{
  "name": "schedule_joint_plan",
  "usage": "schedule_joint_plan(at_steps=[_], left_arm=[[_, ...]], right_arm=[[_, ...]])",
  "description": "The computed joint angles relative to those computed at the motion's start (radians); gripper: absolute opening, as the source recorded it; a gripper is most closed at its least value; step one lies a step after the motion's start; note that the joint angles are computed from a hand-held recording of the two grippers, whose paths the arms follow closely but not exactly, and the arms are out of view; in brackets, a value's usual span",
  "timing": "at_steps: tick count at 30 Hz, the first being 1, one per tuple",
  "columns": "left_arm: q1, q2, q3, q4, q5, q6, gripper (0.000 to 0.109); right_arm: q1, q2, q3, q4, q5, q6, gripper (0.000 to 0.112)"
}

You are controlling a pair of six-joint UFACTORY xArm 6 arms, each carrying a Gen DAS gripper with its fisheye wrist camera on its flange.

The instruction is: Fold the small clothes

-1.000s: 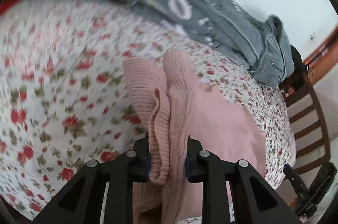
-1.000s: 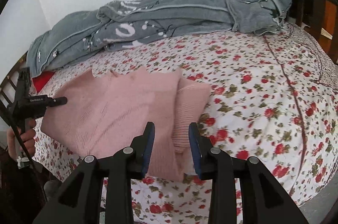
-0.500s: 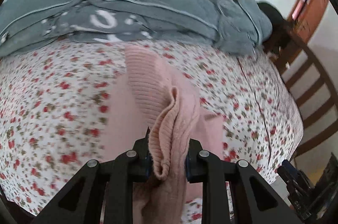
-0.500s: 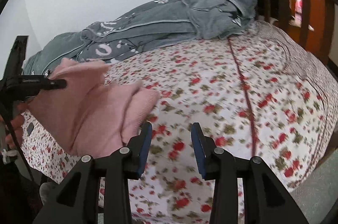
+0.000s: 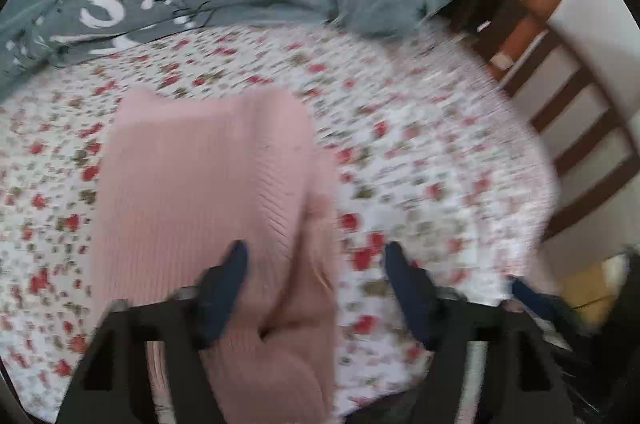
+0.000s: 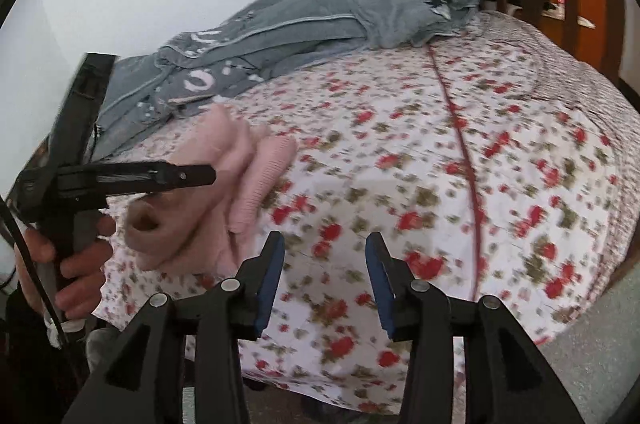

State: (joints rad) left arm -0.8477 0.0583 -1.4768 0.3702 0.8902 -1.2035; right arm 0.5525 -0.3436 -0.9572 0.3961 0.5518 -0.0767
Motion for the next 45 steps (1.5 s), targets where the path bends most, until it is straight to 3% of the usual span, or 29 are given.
schedule_joint_plan(at_steps=[3,8,15,18,21,30,31,32,35,37,39,42,45], left_arm=[[-0.011,-0.089,0.075,0.062,-0.014,-0.056,0.076],[-0.024,-0.219,0.181,0.162,0.15,-0.13,0.076],[0.021,-0.402,0.469,0.079,0.017,-0.113,0.076],[0.045,-0.445,0.568,0.054,-0.089,-0.105,0.076],[0.067,-0.474,0.64,0.024,-0.184,-0.086,0.076],[0.104,-0.476,0.708,-0.044,-0.309,-0.006,0.078],[0.107,-0.479,0.714,-0.048,-0.317,-0.005,0.078],[0.108,-0.481,0.716,-0.049,-0.321,-0.005,0.078],[0.11,-0.494,0.728,-0.053,-0.339,0.005,0.078],[0.106,-0.496,0.728,-0.056,-0.35,0.023,0.078],[0.093,-0.485,0.708,-0.044,-0.321,0.03,0.076],[0.082,-0.468,0.689,-0.022,-0.297,0.023,0.076],[0.092,-0.486,0.716,-0.047,-0.337,0.014,0.076]], right_arm=[[0.022,0.058,-0.058,0.12,-0.015,-0.079,0.053],[0.04,0.202,-0.2,0.35,0.017,-0.197,0.055],[0.055,0.435,-0.405,0.569,0.115,-0.255,0.055],[0.058,0.499,-0.467,0.616,0.156,-0.253,0.055],[0.079,0.547,-0.524,0.555,0.155,-0.196,0.055],[0.076,0.713,-0.721,0.539,0.195,-0.092,0.053],[0.078,0.722,-0.736,0.528,0.192,-0.086,0.046],[0.084,0.72,-0.748,0.507,0.186,-0.12,0.023],[0.124,0.642,-0.683,0.414,0.055,-0.208,0.021],[0.166,0.57,-0.593,0.312,-0.083,-0.257,0.021],[0.188,0.539,-0.533,0.128,-0.153,-0.194,0.023],[0.16,0.586,-0.558,-0.059,-0.101,-0.034,0.032],[0.129,0.599,-0.555,-0.071,-0.075,0.019,0.047]])
